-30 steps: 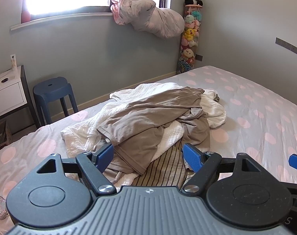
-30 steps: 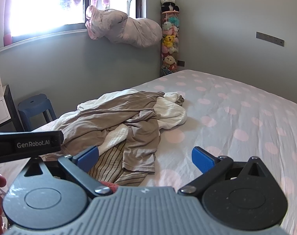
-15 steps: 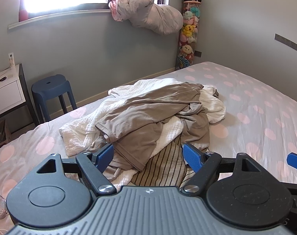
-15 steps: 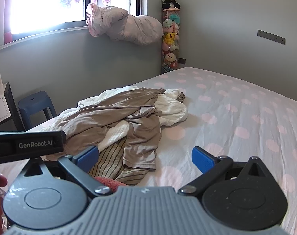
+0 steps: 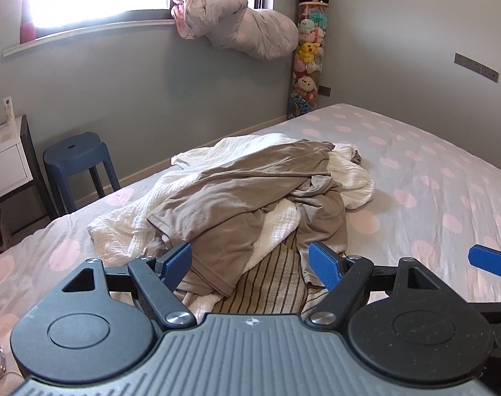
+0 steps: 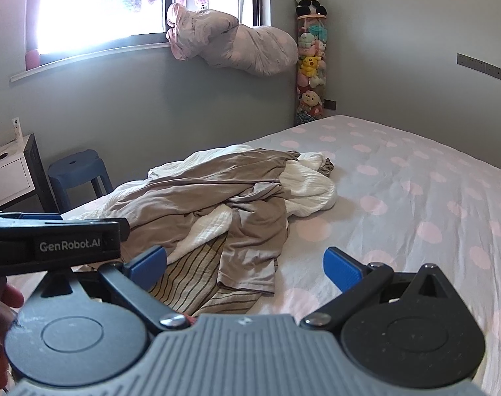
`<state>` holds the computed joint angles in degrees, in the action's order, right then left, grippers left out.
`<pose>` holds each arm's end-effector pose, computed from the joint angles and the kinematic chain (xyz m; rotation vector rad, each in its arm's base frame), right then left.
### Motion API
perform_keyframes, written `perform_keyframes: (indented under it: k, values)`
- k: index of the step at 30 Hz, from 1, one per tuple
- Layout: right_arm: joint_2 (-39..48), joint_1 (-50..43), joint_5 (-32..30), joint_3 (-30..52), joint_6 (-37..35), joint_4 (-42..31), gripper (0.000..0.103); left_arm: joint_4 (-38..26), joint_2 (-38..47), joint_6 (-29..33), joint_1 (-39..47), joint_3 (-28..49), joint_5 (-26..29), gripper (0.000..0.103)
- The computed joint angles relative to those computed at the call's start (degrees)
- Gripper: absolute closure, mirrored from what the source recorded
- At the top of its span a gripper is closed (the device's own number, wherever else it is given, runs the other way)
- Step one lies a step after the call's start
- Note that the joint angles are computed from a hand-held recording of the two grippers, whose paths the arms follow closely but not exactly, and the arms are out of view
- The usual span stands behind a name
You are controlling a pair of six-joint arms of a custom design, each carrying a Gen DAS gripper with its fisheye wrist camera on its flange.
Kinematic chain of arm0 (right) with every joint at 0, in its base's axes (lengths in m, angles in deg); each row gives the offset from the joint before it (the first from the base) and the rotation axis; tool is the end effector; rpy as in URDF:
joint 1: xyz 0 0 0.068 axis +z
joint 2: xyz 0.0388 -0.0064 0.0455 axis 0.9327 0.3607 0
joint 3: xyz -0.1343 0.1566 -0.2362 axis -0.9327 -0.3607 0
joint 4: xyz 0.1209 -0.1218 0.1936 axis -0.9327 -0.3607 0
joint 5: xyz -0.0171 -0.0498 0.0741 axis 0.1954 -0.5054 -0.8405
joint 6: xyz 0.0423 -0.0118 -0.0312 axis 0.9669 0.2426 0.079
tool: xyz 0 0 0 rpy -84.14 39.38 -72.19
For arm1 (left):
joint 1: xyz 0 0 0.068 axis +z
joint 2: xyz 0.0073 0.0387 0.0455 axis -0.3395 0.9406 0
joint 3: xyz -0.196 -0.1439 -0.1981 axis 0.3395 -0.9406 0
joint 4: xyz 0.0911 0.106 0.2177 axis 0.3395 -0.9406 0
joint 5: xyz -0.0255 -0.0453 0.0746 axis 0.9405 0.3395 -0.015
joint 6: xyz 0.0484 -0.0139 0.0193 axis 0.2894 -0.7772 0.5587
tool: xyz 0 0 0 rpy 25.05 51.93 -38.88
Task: Fold clothes
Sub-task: 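Approach the clothes pile with both grippers open, then grasp the taupe shirt with the left gripper while the right gripper grasps it too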
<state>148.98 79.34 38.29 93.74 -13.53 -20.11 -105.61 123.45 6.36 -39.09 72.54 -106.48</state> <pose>0.3763 0.0945 0.3299 -1.1065 1.8499 0.6594 0.2603 -0.0618 0.3709 -1.0491 1.9825 0.4873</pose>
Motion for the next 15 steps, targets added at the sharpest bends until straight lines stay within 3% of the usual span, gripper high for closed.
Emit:
perform_keyframes:
  k: [9,15]
  values:
    - [6.47,2.88,0.09,8.43,-4.92,-5.05,0.001,3.70,0.60,4.31,5.59,-0.87,3.82,0.025]
    - [13.07,5.94,0.30,18.45,-8.46,-11.84,0.001,6.77,0.70,9.65,12.15,-2.18,6.92,0.025]
